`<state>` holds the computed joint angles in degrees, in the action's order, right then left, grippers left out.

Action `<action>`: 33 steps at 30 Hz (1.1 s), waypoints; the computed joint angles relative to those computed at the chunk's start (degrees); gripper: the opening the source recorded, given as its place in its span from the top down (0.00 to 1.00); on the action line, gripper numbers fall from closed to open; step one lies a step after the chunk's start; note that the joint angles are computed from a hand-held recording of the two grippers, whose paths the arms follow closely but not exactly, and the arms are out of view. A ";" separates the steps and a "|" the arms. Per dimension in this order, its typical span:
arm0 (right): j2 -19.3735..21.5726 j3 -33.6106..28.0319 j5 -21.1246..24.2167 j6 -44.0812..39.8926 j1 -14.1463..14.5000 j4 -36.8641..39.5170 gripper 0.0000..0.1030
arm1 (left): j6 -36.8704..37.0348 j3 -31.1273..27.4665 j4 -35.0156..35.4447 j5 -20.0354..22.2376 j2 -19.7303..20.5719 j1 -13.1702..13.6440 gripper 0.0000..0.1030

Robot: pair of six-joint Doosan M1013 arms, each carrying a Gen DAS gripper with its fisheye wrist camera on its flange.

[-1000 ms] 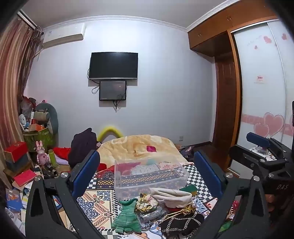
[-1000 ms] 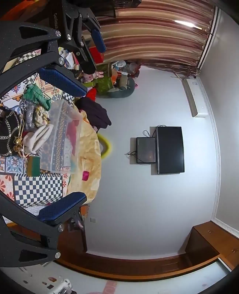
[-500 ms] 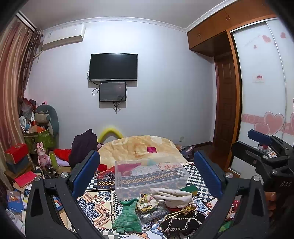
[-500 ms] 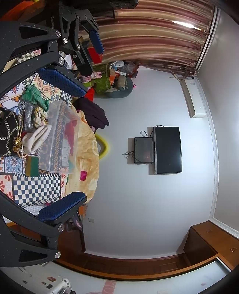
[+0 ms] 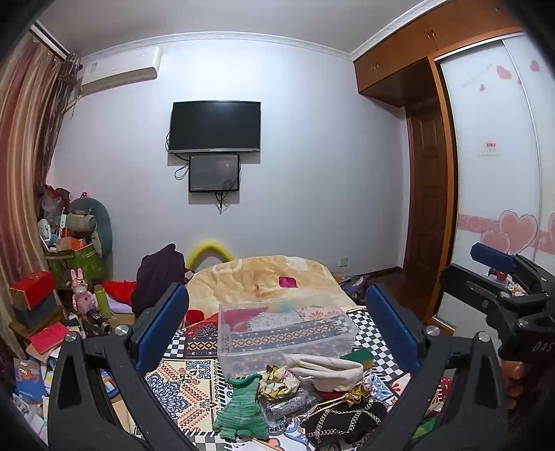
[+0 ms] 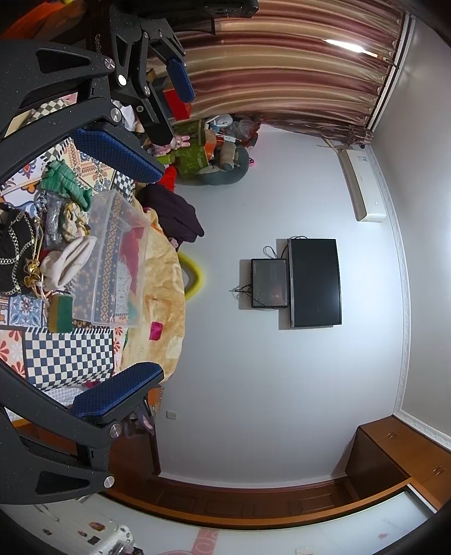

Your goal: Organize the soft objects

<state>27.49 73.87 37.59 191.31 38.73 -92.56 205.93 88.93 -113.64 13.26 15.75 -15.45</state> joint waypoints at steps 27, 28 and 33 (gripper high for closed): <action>0.06 0.13 0.18 0.66 0.15 -0.49 0.00 | 0.01 -0.01 -0.28 -0.20 -0.13 -0.11 0.00; 0.06 0.12 0.19 0.72 0.16 -0.55 0.00 | 0.01 -0.02 -0.32 -0.11 -0.11 -0.06 0.00; 0.13 0.03 0.11 0.66 0.15 -0.54 0.00 | -0.86 -0.18 0.29 -0.06 -0.04 0.00 0.00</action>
<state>27.62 73.91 37.70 191.97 38.88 -93.10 205.07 88.75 -113.35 13.20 15.70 -15.45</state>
